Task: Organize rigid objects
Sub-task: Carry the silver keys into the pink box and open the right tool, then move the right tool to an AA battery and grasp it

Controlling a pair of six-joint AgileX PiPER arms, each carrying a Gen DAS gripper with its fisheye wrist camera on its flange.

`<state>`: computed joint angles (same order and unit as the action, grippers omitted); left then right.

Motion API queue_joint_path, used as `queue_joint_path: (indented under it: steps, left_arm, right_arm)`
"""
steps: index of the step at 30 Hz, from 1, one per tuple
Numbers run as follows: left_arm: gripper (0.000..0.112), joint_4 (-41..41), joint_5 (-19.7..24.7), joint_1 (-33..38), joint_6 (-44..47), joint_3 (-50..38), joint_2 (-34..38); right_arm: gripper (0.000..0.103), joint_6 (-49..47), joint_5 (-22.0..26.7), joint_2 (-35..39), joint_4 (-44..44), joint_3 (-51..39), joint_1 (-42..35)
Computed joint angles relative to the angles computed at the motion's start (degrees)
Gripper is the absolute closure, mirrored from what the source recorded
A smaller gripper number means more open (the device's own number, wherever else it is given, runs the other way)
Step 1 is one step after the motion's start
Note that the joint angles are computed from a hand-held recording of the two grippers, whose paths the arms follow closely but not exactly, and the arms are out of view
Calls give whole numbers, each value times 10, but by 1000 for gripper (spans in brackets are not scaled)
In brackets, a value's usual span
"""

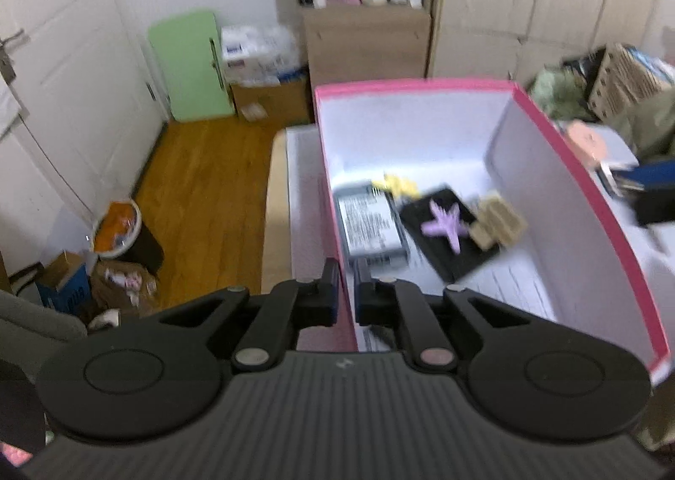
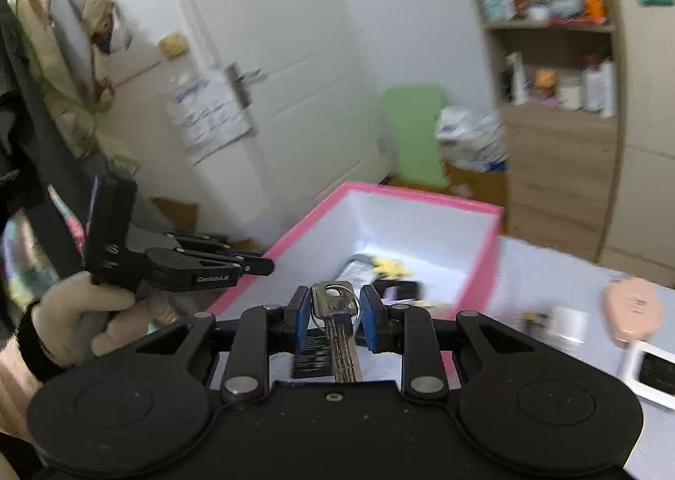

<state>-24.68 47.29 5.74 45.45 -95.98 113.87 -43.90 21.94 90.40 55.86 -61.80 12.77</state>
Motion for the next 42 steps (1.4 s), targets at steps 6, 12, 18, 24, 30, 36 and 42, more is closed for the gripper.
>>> queue_joint_path:
  steps: [6,12,18,24,30,36,42]
  left_arm:
    - [104,33,12,-3,-30,18,5]
    - [106,50,35,-1,-61,0,21]
    - [106,53,37,-3,-76,1,18]
    - [107,55,33,-3,-70,5,14]
    - [107,61,37,-5,-76,-1,15]
    - [107,89,24,-20,-105,8,9]
    - [107,95,20,-20,-114,15,5]
  right_arm:
    - [73,204,92,168,-132,-198,24]
    - [73,365,176,318,-233,-407,43]
    - [71,474,249,433,-344,-589,62]
    - [70,333,162,344,-171,-429,26]
    - [62,120,89,169,-1,-179,-20]
    - [62,72,96,57,-42,-55,-46]
    - [58,-47,19,-26,20,70,-70]
